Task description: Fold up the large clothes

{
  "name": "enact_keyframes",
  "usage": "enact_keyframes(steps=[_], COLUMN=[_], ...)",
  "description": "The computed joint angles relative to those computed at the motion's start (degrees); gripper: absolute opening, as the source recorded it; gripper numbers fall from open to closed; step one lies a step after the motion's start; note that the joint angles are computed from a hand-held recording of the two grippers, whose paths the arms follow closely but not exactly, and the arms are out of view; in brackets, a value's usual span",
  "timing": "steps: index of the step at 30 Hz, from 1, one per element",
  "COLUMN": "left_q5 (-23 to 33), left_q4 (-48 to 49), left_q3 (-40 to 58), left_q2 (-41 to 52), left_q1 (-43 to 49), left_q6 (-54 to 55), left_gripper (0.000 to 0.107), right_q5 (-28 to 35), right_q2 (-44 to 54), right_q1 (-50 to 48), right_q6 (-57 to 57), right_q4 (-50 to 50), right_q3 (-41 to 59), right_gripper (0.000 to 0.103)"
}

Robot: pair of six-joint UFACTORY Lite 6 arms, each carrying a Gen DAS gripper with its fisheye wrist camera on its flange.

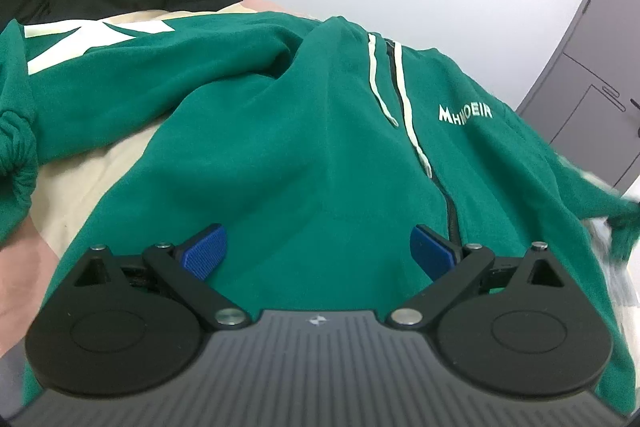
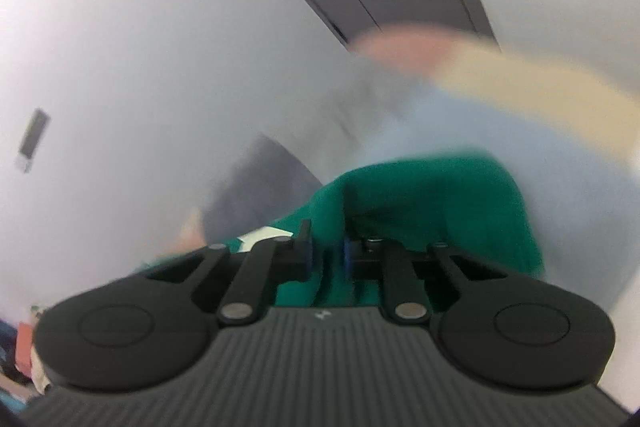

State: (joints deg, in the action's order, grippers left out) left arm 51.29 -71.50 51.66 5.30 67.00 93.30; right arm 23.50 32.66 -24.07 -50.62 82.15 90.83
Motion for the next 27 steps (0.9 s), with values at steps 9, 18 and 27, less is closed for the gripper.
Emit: enact_keyframes(steps=[9,18,27], left_q5=[-1.1,-1.9,-0.4], left_q4=[-0.2,0.9,1.6], left_q3=[-0.3,-2.3,-3.1], left_q2=[-0.6,-3.0,-4.5], left_q1=[-1.1,-1.1,-0.2], left_q6=[0.6,1.2,0.8], left_gripper=[0.1,0.1,0.1], right_q5=[4.3,3.6,11.6], right_q2=[-6.0,-4.9,-12.2], right_q1=[-3.9,-11.4,-11.1], right_q6=[-24.3,-31.4,-28.1], right_q4=[17.0,28.6,29.3], right_q3=[-2.2,-22.9,-33.4], right_gripper=[0.016,0.018,0.093])
